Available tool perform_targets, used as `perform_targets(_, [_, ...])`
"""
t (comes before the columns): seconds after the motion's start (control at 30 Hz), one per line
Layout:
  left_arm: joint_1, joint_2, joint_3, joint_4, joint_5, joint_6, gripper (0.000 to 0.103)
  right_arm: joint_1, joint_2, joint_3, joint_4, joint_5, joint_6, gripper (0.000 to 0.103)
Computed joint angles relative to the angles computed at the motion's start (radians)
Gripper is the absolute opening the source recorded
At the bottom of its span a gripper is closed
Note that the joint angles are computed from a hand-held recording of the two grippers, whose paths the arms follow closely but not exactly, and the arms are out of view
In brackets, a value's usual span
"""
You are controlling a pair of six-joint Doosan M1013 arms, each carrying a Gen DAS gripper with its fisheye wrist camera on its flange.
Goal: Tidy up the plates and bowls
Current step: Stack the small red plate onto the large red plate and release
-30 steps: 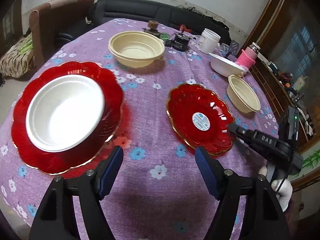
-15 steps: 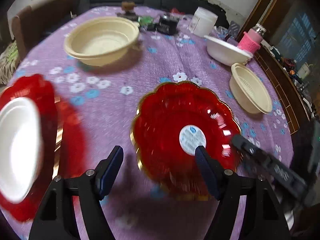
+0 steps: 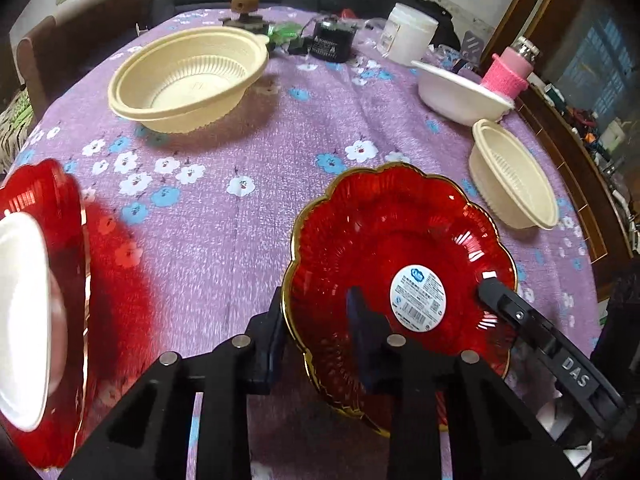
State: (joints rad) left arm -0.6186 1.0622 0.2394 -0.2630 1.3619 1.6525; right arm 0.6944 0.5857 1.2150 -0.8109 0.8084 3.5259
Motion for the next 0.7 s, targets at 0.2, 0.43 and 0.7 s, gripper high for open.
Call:
perform_targets(0.2, [0.02,-0.143,0.242,-0.022,-0.178,0.032,0.028,0.029,0.013,-0.049,-0.084,0.043,-0.015,0.012])
perform_targets(0.43, [0.085,-0.24,0.387,-0.06,-0.311,0.004,0.028,0.039,0.086,-0.236,-0.015,0.055,-0.249,0.012])
perform_targets(0.7, [0.168,-0.296,0.489,-0.048,-0.4,-0.099,0.033,0.029,0.277,-0.594,0.227,0.079,-0.613,0.013])
